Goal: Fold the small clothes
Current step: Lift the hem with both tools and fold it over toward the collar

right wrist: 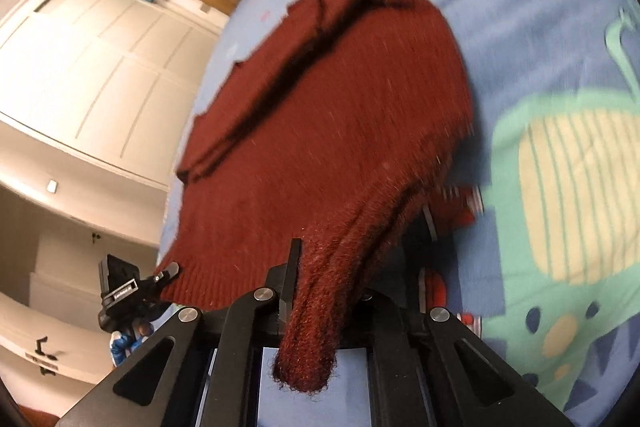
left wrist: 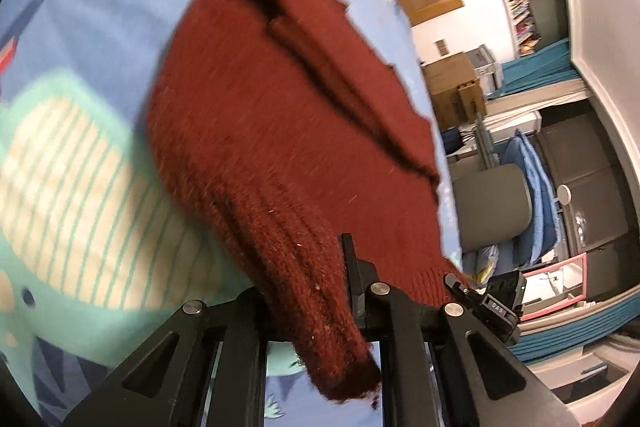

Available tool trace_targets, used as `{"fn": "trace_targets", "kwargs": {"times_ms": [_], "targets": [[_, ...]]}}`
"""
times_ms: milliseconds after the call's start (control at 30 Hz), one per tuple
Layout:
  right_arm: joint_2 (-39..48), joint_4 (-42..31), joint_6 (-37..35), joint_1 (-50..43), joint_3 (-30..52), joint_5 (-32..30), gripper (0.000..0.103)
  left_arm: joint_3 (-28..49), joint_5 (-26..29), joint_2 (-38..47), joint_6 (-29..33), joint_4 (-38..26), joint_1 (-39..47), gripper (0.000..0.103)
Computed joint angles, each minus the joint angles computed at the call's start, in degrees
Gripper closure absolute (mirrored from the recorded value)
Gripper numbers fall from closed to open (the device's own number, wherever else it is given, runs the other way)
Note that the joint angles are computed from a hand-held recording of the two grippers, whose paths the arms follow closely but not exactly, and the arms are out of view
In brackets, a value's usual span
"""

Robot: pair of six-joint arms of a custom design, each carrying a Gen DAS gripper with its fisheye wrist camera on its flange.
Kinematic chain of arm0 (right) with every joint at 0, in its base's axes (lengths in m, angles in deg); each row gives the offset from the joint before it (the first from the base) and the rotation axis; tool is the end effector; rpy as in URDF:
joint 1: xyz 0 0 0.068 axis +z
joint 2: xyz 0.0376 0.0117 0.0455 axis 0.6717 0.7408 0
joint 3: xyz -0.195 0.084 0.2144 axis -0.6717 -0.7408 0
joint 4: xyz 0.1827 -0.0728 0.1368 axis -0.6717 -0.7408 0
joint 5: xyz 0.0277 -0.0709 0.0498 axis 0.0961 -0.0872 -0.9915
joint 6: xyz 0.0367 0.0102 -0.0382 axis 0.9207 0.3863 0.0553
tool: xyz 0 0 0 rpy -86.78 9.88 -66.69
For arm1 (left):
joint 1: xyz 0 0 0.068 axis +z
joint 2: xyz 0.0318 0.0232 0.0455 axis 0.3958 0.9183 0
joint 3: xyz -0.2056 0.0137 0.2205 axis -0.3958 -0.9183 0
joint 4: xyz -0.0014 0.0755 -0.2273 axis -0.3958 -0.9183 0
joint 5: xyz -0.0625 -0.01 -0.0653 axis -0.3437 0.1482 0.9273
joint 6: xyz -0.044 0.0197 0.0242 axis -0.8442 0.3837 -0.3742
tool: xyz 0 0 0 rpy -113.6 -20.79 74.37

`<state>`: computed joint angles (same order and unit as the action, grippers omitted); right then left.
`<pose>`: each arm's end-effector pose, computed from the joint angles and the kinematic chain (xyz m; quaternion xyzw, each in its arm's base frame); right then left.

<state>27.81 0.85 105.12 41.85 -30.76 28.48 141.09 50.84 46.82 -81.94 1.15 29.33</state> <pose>0.2210 0.0198 0.2320 0.1455 0.8881 0.3694 0.2316 0.3227 0.0066 0.3058 -0.0551 0.8852 -0.4230 0.1857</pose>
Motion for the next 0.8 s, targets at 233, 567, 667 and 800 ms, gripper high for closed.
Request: {"fn": "trace_targets", "kwargs": {"times_ms": [233,567,667,800], "targets": [[1.2,-4.5,-2.6,-2.5,12.6,0.4,0.095,14.3,0.1,3.4,-3.8,-0.4,-2.0,0.092],[13.9,-6.9,-4.5,-2.3,34.8,4.2,0.095,43.8,-5.6,19.7,-7.2,-4.8,-5.7,0.092],[18.5,-6.9,-4.1,-1.8,39.2,5.8,0.095,50.0,-8.1,24.9,-7.9,-6.2,-6.7,0.092],[24.3,-7.2,-3.7,-1.3,43.6,7.6,0.095,55.5,-10.7,30.8,-7.8,-8.5,-6.8,0.092]]}}
